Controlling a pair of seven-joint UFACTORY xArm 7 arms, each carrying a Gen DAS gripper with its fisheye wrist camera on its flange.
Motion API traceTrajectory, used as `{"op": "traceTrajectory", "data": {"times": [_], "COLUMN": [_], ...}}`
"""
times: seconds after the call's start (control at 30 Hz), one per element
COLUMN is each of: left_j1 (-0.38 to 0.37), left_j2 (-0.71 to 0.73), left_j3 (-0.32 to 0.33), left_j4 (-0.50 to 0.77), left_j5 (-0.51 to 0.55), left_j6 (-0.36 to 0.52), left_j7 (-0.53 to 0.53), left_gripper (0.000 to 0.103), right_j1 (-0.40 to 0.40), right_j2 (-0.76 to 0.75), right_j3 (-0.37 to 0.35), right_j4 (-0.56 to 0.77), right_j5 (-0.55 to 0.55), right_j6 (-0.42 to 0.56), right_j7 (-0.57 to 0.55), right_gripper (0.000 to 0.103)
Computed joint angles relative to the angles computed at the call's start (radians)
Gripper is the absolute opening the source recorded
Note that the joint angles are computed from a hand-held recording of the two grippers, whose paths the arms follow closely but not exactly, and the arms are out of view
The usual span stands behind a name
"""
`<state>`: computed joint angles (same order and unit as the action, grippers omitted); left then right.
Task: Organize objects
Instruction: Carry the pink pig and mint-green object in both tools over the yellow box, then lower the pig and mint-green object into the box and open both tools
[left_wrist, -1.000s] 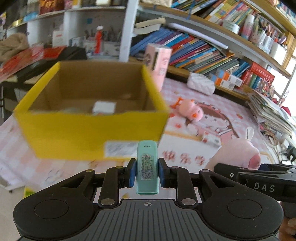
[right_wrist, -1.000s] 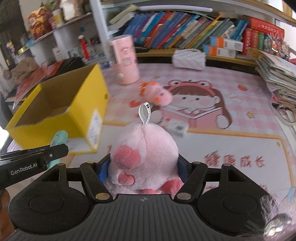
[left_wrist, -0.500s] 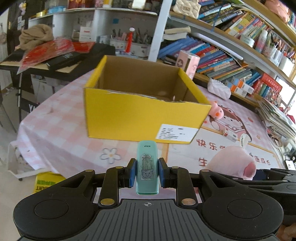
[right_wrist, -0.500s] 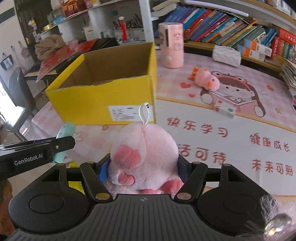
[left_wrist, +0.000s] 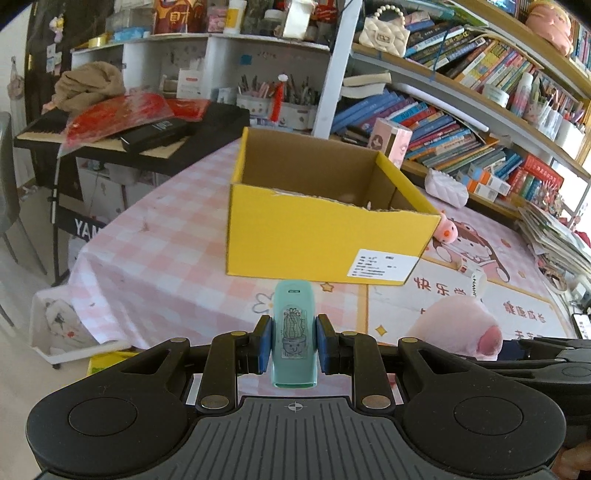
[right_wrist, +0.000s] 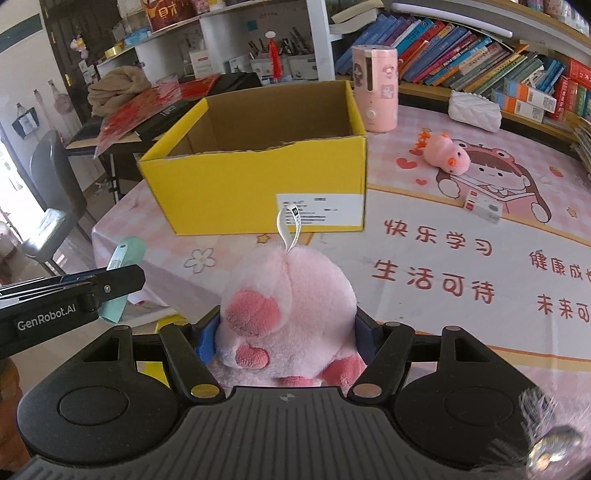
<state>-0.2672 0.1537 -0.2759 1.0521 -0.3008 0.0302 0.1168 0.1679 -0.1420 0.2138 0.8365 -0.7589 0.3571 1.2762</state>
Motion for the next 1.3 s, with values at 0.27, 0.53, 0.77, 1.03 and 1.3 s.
{"op": "traceTrajectory", "data": {"times": [0.27,0.53,0.77,1.03,1.3], "left_j1": [0.042,0.023,-0.161,-0.291,-0.322], "left_j2": [-0.023,0.023,0.124,0.302,0.485], "left_j3": [-0.040,-0.020,0.199,0.359,0.398], "left_j4": [-0.017,0.060,0.213,0.464,0.729], "left_j5": [-0.082,-0.043,0.173,0.320,0.443], "left_j6": [-0.035,-0.065,-0.078,-0.019,0.135], "left_j7": [0.080,0.053,-0.155,-0.340,-0.457], "left_gripper": [0.023,0.023,0.023,0.023,0.023], "right_j1": [0.021,0.007,-0.033,-0.035,-0.028], "right_j2": [0.025,0.037,0.085,0.224,0.371], "right_j3": [0.003,-0.018,-0.060,-0.161,-0.241], "right_j4": [0.041,0.095,0.213,0.409,0.535], "right_j5": [-0.025,-0.135,-0.332,-0.441,-0.272], "right_j6": [0.013,0.004,-0.036,-0.114,-0.212], "right_j7": [-0.011,0.029,0.142,0.120,-0.127], "right_gripper": [0.068,0.067,0.067,0.067,0.067]}}
